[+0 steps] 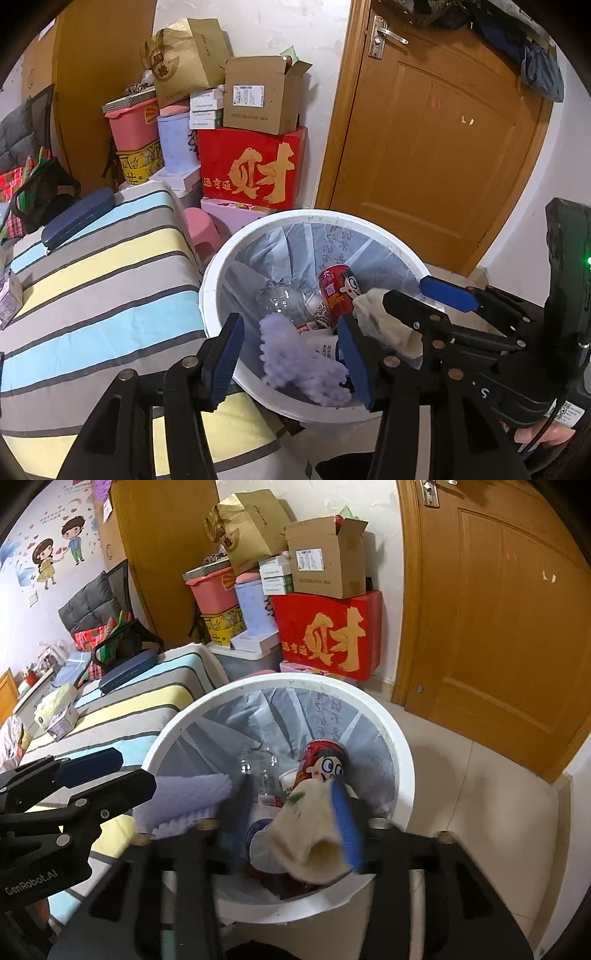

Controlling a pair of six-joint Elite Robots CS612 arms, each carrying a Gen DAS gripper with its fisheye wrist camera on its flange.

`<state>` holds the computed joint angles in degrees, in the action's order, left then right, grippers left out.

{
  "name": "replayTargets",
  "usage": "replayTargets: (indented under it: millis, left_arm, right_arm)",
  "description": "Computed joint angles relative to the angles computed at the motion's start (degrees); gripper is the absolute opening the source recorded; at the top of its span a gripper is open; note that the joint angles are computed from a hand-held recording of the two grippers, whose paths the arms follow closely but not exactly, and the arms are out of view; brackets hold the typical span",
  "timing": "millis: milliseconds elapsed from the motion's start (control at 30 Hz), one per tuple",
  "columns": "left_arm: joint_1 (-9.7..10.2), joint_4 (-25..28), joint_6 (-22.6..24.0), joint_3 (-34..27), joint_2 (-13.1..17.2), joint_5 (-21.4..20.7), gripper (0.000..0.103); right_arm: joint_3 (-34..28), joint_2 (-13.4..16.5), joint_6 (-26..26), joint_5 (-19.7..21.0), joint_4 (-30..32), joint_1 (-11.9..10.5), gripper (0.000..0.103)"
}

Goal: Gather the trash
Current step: 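Carry the foam net and paper bag over the wastebasket and open both tools, then move both open tools back over the table toward the wrapper and carton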

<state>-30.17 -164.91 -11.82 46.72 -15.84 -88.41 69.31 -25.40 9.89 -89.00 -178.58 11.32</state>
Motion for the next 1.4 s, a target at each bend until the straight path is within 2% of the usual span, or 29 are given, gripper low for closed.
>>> replayTargets:
  millis: [567,700,800,1400]
  left_arm:
    - [0.21,-8.39,-1.97,9.24,-4.69,2.22,0.053]
    - [0.25,-10.28,-2.29,11.78,-5.93,4.51,0.053]
    - [0.54,-11.80,-2.99,13.55,-6.75,4.49,0.053]
    - [2.92,-19.75,-7.76,25.06,-11.89,10.98,0.053]
  right_arm:
    - [1.55,-0.94,0.52,-1.18,-4.86,0.78,0.050]
    - [1.68,-1.00,-0.09,-1.32,-6.31,1.12,0.050]
    - [1.77,-1.04,-0.37,-1.24,-7.37,1.40,0.050]
    - [-0.97,0.04,-3.78,1.76,-8.90,4.04,0.050]
